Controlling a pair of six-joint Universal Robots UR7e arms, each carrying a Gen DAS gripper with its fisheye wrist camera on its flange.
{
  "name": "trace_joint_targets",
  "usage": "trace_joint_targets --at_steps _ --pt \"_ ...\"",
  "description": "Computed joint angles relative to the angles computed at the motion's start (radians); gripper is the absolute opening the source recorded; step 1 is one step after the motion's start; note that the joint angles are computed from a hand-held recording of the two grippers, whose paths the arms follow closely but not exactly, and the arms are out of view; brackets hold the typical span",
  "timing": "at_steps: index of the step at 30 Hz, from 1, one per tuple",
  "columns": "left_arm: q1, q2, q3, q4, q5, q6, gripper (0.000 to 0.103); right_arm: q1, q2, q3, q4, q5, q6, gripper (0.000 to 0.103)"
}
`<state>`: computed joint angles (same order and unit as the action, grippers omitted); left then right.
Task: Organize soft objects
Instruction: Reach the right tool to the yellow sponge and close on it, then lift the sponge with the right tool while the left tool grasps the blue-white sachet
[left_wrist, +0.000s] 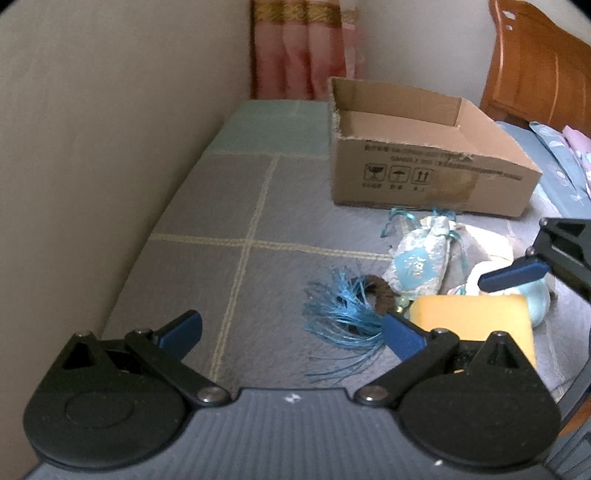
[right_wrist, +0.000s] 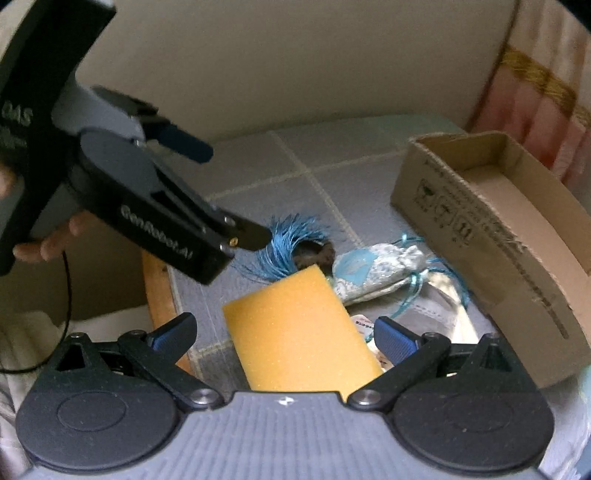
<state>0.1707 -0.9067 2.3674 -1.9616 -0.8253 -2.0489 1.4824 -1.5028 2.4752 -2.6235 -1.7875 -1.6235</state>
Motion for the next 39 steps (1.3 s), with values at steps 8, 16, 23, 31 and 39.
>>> trace_joint_targets --at_steps 8,16,23,31,39 --pt "0.012 -0.001 0.006 -0.004 -0.001 -0.007 0.102 -0.018 0.029 0.027 -0.098 -0.031 -0.100 0.084" --pt "-0.019 -0.018 0.003 0.056 -0.005 -0.060 0.102 -0.025 -0.016 0.013 -0.064 0.040 -0.052 0.081" --pt "-0.045 -0.034 0.008 0.091 -0.015 -0.094 0.102 -0.012 -0.082 0.022 -0.041 0.087 -0.012 0.081" --pt "-0.054 -0.005 0.017 0.037 0.036 -0.048 0.102 -0.026 -0.144 0.001 -0.060 0.126 0.142 0.081" --pt "-0.036 0.058 0.024 -0.105 0.146 0.108 0.102 -0.081 -0.169 -0.008 -0.185 0.130 0.297 0.081"
